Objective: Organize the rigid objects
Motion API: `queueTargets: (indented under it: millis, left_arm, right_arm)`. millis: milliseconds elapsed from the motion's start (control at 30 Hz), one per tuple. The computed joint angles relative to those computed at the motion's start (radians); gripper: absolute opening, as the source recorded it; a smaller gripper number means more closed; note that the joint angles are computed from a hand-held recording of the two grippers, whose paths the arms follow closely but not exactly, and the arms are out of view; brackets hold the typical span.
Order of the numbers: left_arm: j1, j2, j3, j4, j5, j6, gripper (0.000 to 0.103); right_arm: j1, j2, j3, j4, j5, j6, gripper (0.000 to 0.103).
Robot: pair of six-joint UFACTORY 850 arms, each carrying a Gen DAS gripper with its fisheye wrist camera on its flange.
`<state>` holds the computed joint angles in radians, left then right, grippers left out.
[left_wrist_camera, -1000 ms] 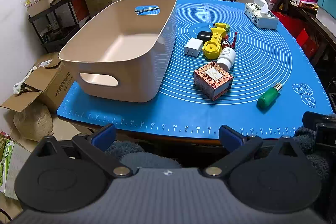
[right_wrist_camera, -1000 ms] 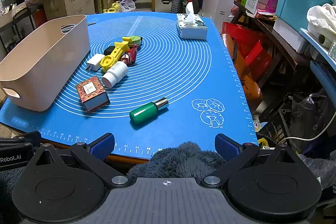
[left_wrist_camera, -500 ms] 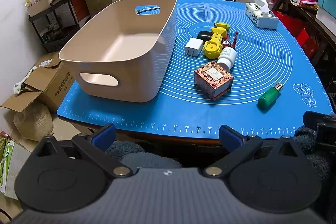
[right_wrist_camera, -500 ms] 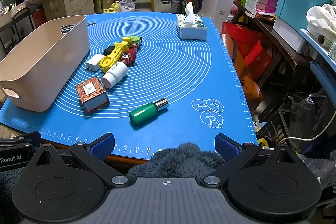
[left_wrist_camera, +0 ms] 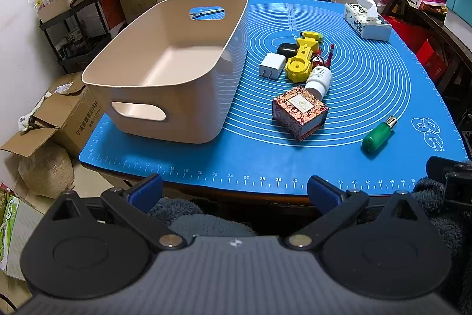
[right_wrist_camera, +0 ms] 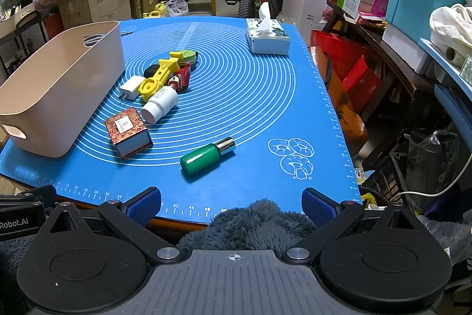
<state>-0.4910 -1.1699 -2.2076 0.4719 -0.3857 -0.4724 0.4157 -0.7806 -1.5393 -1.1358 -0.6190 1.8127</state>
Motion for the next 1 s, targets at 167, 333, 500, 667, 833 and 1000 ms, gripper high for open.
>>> queueTargets:
  millis: [167, 333, 500, 667, 833, 1000]
  left_arm:
    - [0.0, 0.0, 0.0, 0.007, 0.0, -0.007, 0.103]
    - [0.008, -0.001, 0.003, 0.013, 0.008, -0.006, 0.103]
    - [0.008, 0.002, 0.008, 0.016, 0.009, -0.009, 0.103]
    - [0.006, 0.0, -0.001, 0.02, 0.001, -0.013, 0.103]
    - [0.006, 0.001, 0.001, 0.021, 0.003, -0.015, 0.103]
    - [0.008, -0.004, -0.01, 0.012, -0.004, -0.007, 0.103]
  right_arm:
    - [0.0, -0.001, -0.002, 0.002, -0.001, -0.001, 0.101]
    - [0.001, -0.001, -0.003, 0.004, -0.001, -0.003, 0.101]
    - [0.001, -0.003, -0.006, 0.008, -0.003, -0.007, 0.101]
    - [0.001, -0.004, -0.008, 0.008, -0.002, -0.007, 0.101]
    - [0.0, -0.004, -0.007, 0.0, 0.0, -0.004, 0.101]
    - [-0.001, -0.004, -0.007, -0.001, 0.002, -0.002, 0.101]
